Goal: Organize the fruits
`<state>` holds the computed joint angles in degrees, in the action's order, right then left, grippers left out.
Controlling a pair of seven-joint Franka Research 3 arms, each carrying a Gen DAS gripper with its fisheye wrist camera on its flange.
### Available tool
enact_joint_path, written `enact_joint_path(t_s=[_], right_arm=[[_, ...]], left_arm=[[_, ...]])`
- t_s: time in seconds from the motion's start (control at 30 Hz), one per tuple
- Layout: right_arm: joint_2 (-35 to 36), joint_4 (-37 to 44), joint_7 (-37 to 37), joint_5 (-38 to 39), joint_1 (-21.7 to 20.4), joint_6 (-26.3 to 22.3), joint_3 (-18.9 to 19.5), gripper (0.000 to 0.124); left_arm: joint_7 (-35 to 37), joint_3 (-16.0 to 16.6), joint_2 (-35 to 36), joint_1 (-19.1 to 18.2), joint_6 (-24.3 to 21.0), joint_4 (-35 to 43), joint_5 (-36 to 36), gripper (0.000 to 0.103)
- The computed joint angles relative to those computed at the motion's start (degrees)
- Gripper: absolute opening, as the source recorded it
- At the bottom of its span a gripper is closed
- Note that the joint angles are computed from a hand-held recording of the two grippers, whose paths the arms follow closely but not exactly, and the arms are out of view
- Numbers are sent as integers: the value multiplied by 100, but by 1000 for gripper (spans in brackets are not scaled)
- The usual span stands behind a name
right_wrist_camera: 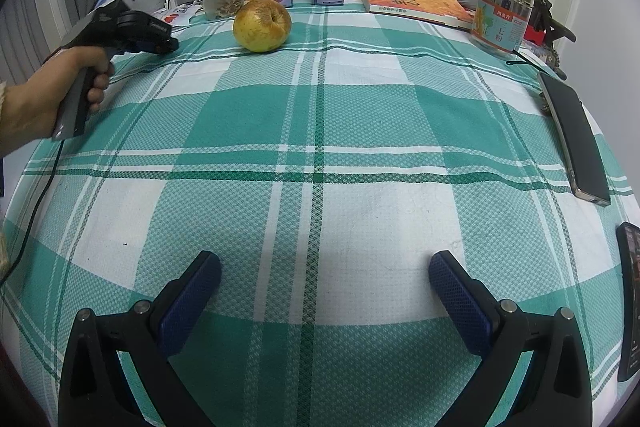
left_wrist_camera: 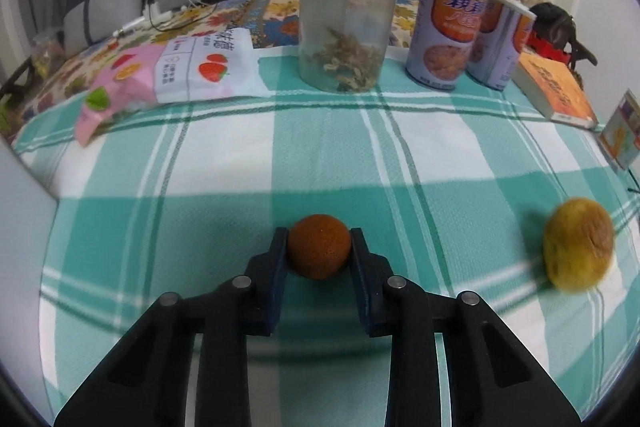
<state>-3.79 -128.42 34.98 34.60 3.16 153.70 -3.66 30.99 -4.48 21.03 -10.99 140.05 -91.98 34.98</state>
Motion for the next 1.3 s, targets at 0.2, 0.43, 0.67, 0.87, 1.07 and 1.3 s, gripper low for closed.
enact_joint_path(t_s=[0.2, 0.43, 0.67, 0.87, 1.07, 1.3], right_arm=[[-1, 1, 0, 0, -2, 0, 2, 103], [6, 8, 0, 0, -1, 0, 4, 103], [7, 11, -2, 1, -2, -2, 4, 103], [10, 15, -2, 1, -3, -4, 4, 103], [10, 15, -6, 4, -3, -4, 4, 103], [14, 19, -13, 9, -3, -5, 5, 103]], left_arm=[[164, -296, -1141, 46, 226, -1321, -285, 29], [-121, -736, -2503, -56, 220, -2831, -550, 29], [-898, -995, -2791, -87, 98, -3350, -127, 30], [-1530, -1062, -2737, -66, 5, -3417, 387, 79], [-1734, -1044, -2779, -125, -29, -3555, 577, 91], [-1847, -1042, -2782, -136, -38, -3584, 684, 94]])
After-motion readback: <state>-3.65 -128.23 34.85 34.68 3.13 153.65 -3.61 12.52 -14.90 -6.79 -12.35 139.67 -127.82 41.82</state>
